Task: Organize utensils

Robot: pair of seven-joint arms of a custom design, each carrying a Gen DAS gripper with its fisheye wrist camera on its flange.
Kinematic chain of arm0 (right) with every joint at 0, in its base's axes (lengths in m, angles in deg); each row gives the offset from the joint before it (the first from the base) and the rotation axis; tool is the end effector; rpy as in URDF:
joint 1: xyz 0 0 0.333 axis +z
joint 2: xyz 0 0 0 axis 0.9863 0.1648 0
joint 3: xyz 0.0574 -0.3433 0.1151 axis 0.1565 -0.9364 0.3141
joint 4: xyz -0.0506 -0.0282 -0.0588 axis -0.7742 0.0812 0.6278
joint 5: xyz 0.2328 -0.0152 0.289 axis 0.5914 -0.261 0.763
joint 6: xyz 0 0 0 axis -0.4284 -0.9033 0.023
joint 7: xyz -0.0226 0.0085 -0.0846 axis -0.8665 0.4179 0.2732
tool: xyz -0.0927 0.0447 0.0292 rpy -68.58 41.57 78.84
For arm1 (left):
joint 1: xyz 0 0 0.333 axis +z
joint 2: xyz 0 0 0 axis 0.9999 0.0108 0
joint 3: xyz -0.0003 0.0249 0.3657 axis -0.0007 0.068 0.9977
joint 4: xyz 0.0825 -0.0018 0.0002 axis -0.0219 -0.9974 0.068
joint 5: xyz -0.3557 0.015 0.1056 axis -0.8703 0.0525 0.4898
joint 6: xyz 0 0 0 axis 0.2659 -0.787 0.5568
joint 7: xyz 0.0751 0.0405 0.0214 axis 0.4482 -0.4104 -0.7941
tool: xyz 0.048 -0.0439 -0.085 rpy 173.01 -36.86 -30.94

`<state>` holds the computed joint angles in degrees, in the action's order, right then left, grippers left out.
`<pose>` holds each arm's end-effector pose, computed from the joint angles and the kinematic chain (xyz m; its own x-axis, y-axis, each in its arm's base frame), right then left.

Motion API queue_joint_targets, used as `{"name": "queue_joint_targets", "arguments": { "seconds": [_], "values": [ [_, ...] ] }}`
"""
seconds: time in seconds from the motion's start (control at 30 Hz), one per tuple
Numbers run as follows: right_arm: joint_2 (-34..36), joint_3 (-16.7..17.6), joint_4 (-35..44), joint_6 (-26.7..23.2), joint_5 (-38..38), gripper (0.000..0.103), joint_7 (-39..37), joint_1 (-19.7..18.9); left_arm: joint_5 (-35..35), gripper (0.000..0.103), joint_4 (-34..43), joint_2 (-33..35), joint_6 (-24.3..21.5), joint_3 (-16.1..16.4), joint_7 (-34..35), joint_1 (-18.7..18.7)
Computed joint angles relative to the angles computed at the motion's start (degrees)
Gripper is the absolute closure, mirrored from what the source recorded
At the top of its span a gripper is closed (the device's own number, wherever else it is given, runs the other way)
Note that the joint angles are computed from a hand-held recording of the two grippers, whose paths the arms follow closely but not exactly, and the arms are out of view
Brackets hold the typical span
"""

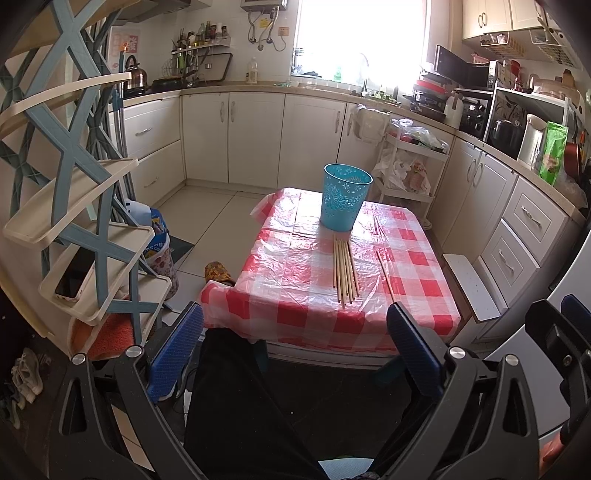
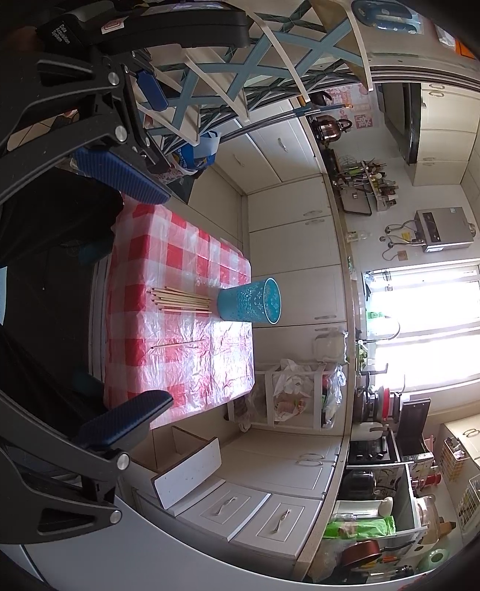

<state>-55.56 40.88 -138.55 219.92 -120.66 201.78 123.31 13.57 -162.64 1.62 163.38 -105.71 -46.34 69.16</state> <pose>0.4926 0.4818 0.6804 0.2843 -0.9440 -0.1674 -0.4781 0.0117 -0.8783 0.4619 -0.3314 0.6760 0.3013 -0.9486 0.0969 -0.5682 -0.2602 -0.7807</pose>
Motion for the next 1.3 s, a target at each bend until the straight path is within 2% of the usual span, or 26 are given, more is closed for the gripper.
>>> {"name": "queue_joint_targets", "arguments": {
  "seconds": [0.13, 0.27, 0.63, 0.83, 0.93, 1.07, 1.27, 1.3],
  "values": [
    [-0.22, -0.29, -0.61, 1.28, -0.19, 0.006, 1.25, 0.04, 0.03, 0.008, 0.02, 0.03, -0.05, 0.0, -0.14, -0.07],
    [0.07, 0.49, 0.25, -0.75, 1.48, 0.006, -1.2, -0.2, 0.04, 0.008, 0.05, 0.06, -0.07, 0.01, -0.14, -0.09],
    [0.11, 0.54, 0.07, 0.35, 3.47, 0.006, -1.27, -0.48, -0.07, 0.008, 0.19, 0.25, 0.13, 0.13, -0.1, -0.04],
    [3.28, -0.71, 3.38, -0.22, 5.54, 0.006, -3.47, -0.3, -0.89, 0.008, 3.28, 3.88, 0.55, 1.04, 2.83, -0.11],
    [6.06, -1.91, 6.13, -0.32, 6.82, 0.006, -4.3, -0.41, -1.3, 0.008, 5.07, 6.17, -0.31, 2.01, 3.36, -0.26],
    [11.94, 0.5, 13.2, -3.2, 18.59, 0.006, -13.27, -3.79, -4.11, 0.008, 7.38, 9.64, -0.69, 3.59, 5.64, -0.05],
    [22.13, 1.21, 26.56, -7.46, 29.31, 0.006, -23.48, -6.31, -7.27, 0.008, 10.45, 14.91, 2.66, 5.92, 10.75, 0.89],
    [24.23, 0.29, 29.34, -7.6, 29.81, 0.006, -24.51, -6.25, -8.24, 0.008, 11.1, 15.89, 3.78, 6.29, 11.79, 1.29]
  ]
}}
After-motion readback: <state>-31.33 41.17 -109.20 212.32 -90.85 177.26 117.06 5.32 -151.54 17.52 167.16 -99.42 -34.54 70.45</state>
